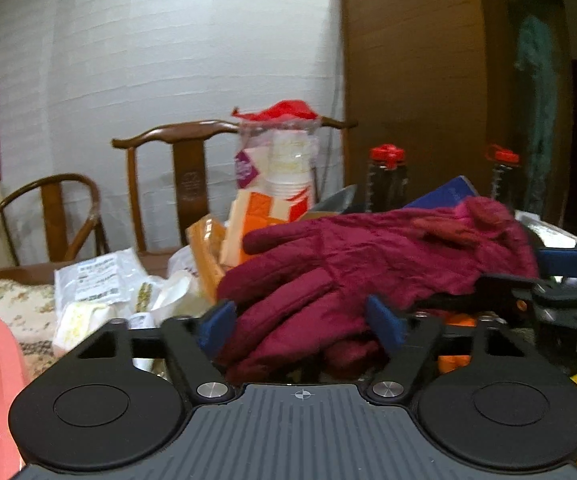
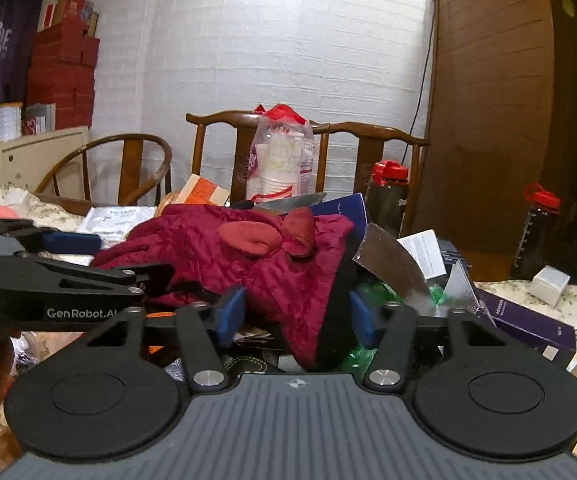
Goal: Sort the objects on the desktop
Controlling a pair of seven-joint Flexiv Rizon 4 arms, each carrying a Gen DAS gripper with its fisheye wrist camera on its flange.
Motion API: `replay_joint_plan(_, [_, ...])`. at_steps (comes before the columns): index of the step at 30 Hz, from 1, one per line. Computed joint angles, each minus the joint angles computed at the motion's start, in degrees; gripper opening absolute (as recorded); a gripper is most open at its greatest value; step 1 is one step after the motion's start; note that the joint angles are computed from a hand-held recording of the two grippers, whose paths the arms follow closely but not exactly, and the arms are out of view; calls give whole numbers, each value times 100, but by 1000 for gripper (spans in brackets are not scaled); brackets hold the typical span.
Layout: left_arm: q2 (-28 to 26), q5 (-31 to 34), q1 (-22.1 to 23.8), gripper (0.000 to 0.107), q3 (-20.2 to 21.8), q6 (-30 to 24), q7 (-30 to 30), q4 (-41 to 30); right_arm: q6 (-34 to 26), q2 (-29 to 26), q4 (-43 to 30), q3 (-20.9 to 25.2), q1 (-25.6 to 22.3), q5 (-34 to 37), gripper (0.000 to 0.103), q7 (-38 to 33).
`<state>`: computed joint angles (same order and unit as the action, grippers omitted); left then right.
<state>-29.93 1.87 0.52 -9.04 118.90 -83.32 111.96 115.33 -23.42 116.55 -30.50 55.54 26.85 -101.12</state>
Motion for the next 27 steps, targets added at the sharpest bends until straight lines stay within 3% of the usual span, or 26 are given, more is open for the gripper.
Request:
replay_joint_plan(1, [0, -38, -111, 62, 106, 40, 78, 3, 22, 15, 63, -30, 6, -127, 34, 113])
replay_joint_plan(2, [-1, -1, -125, 53, 114, 72, 125, 7, -53, -1, 23, -189, 172, 99, 29, -95])
replay_joint_plan(8, [16, 336, 98, 34, -99, 326, 30, 105, 119, 183, 187, 131, -73, -6, 24, -65])
replay_joint_plan(14, [186, 880, 475, 29, -335, 493, -325, 303, 341, 384, 184, 596, -372, 237, 22, -421])
replay_joint_plan(27, [723, 1191, 281, 24, 46, 1041, -598, 891, 588, 1023, 199, 1270, -586, 1261, 22, -1644])
